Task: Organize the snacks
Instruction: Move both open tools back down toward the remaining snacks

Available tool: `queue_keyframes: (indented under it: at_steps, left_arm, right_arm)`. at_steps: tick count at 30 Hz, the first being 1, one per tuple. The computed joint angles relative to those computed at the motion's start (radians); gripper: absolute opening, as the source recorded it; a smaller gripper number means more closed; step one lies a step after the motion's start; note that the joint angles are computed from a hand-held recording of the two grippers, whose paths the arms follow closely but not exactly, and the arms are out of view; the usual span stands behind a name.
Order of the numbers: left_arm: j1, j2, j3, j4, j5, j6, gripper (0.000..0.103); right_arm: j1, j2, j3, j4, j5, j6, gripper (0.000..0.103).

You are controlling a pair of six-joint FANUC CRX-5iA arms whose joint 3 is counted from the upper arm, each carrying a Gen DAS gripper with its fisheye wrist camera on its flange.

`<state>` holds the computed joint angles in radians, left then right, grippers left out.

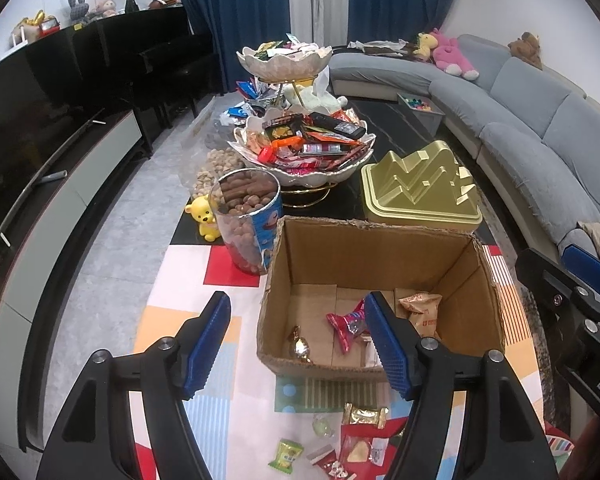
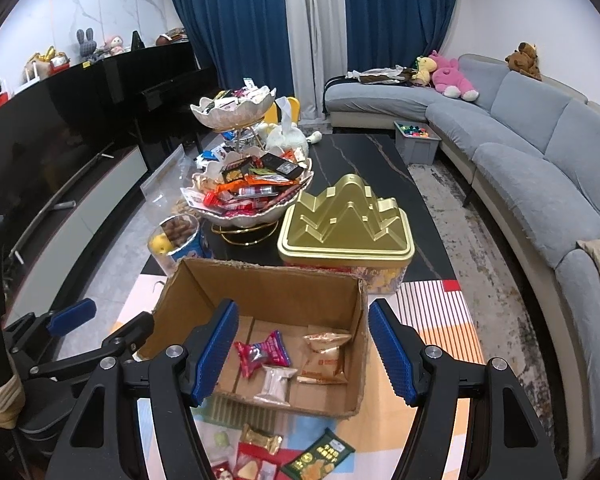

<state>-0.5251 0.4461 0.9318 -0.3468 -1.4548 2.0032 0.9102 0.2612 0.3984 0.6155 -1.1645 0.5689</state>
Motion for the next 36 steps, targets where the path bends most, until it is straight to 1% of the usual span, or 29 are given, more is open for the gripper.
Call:
queue_keyframes:
  at_steps: [3, 4, 9, 18, 36]
  left_arm:
    - [-0.007, -0.015, -0.014, -0.007, -0.001, 0.01, 0.068]
    - [-0.01, -0.02, -0.02, -0.01, -0.001, 0.014, 0.068]
    - [-0.023, -0.043, -0.048, -0.018, -0.002, 0.035, 0.068]
    - [-0.048, -0.1, -0.142, -0.027, 0.006, 0.093, 0.068]
    - [-0.096, -0.18, -0.305, -0.066, 0.004, 0.231, 0.068]
  right_arm:
    - [0.014, -0.02, -0.026, 0.02, -0.006, -0.027, 0.075]
    - [0.018, -0.026, -0.033, 0.023, -0.008, -0.034, 0.075]
    - [0.033, -0.053, -0.064, 0.023, -0.022, -0.066, 0.076]
    - [0.054, -0.092, -0.116, 0.02, -0.051, -0.105, 0.076]
    - [0.09, -0.142, -0.229, -0.036, -0.087, -0.184, 0.076]
